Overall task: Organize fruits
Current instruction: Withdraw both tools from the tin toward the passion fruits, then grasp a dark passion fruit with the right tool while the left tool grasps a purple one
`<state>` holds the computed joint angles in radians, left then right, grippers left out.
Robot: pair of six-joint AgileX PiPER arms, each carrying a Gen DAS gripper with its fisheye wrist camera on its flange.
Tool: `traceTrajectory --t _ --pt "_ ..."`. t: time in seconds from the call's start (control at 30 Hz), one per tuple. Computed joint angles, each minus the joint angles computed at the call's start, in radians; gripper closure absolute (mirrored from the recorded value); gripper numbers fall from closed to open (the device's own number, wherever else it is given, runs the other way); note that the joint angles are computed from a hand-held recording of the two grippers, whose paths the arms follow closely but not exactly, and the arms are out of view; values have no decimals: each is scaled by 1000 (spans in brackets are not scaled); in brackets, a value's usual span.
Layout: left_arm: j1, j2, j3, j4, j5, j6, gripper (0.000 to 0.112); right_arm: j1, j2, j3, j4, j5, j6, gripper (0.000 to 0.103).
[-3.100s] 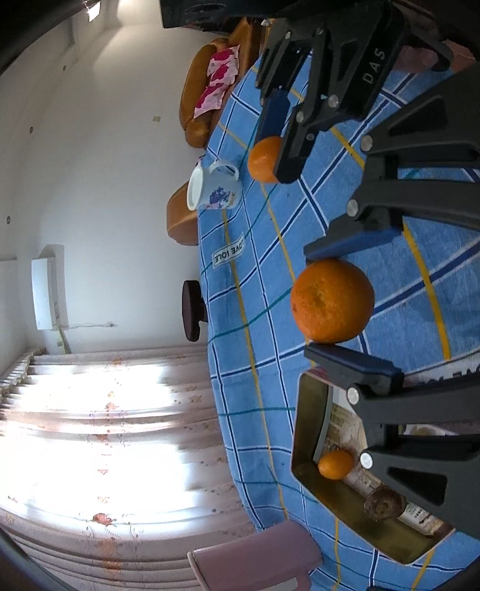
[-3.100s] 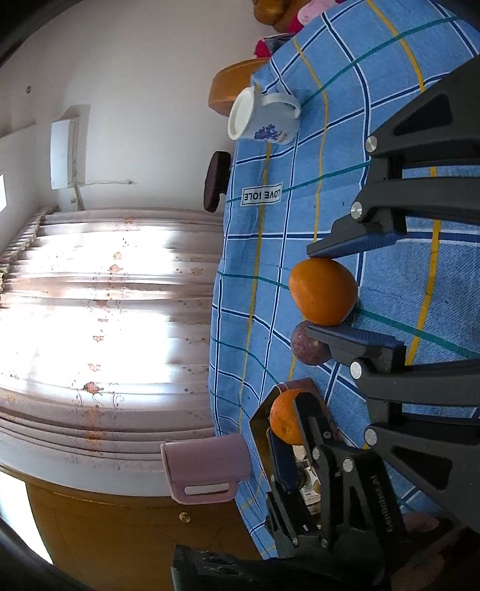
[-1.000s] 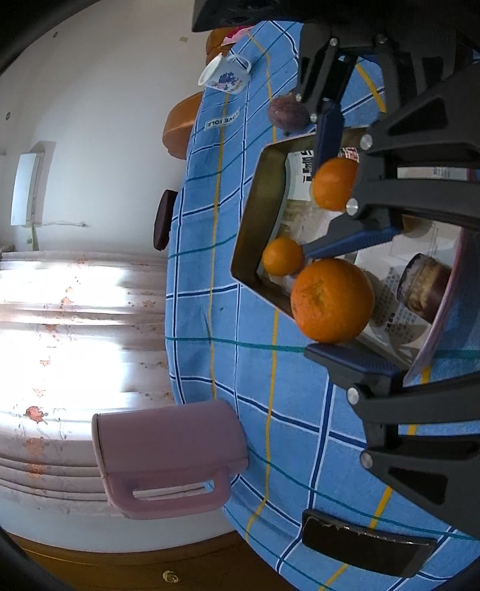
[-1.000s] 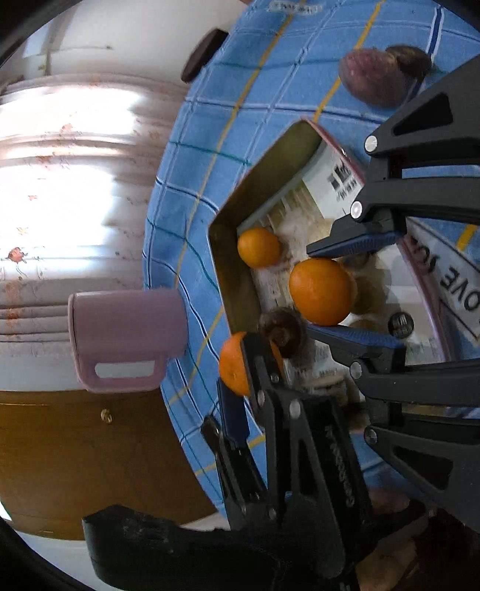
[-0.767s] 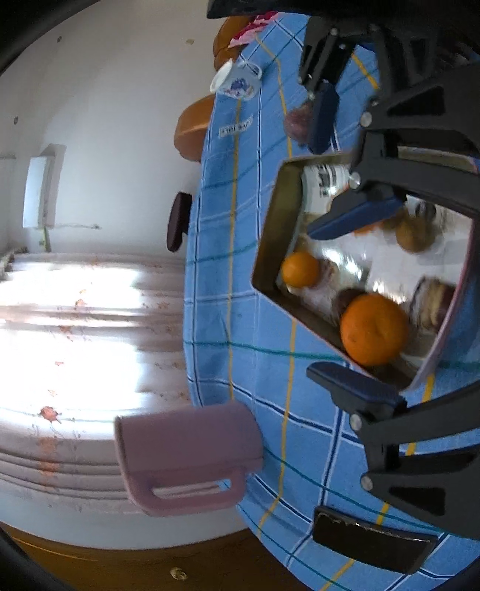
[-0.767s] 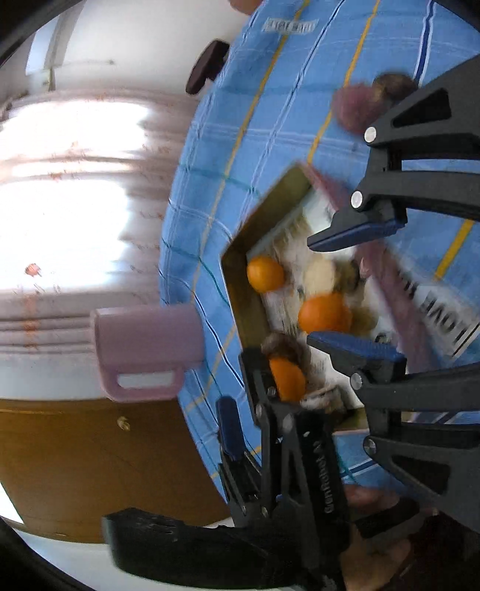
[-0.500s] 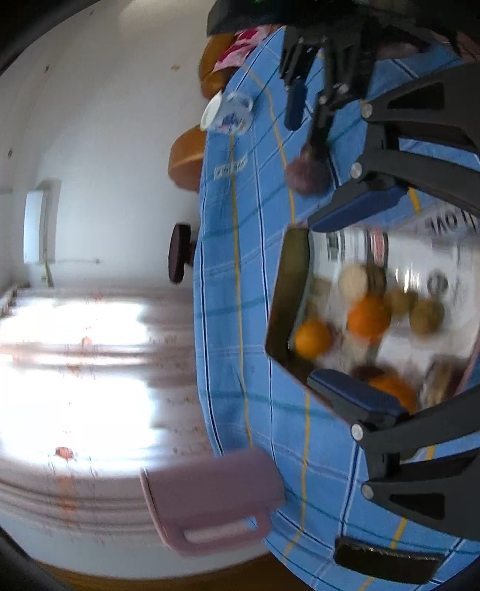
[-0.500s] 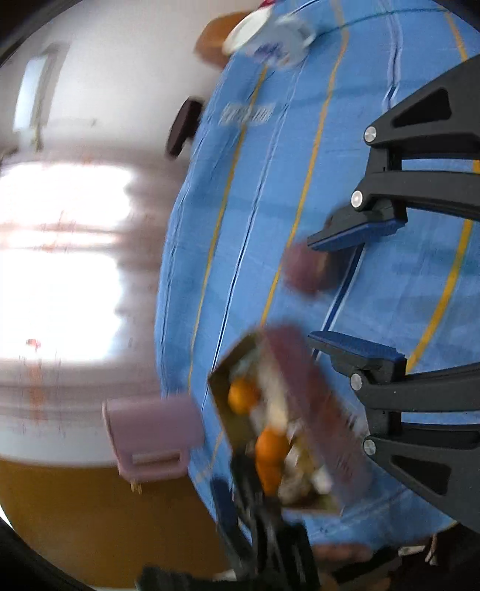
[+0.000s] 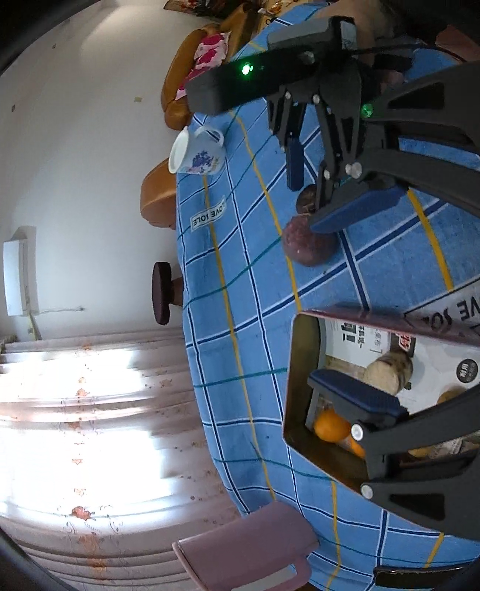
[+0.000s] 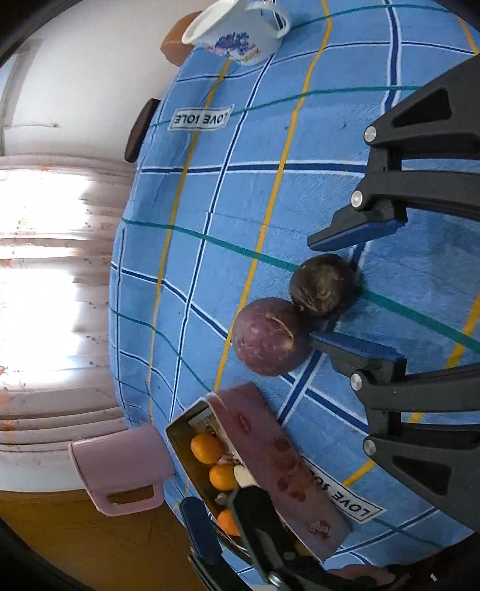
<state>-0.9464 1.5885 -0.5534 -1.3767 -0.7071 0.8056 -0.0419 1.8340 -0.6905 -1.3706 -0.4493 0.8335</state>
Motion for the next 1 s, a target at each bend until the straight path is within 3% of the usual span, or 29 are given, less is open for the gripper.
traceTrajectory --t 0.1,0.13,0.37,0.63,0.77,1.0 --pt "11 20 -25 -4 17 27 33 -33 26 -35 -129 -51 138 57" --pt "15 27 -32 0 22 28 33 -38 24 -28 -119 -57 126 62" --pt "34 114 -128 -17 84 90 33 -86 -28 49 176 -43 -78 63" --pt "68 218 -266 -98 164 226 33 -148 -42 56 229 -67 -60 63" --pt "100 267 -336 -168 218 325 34 -187 -34 49 167 -97 6 62" --pt "134 356 -446 -322 264 506 54 -163 -26 40 163 -75 7 62"
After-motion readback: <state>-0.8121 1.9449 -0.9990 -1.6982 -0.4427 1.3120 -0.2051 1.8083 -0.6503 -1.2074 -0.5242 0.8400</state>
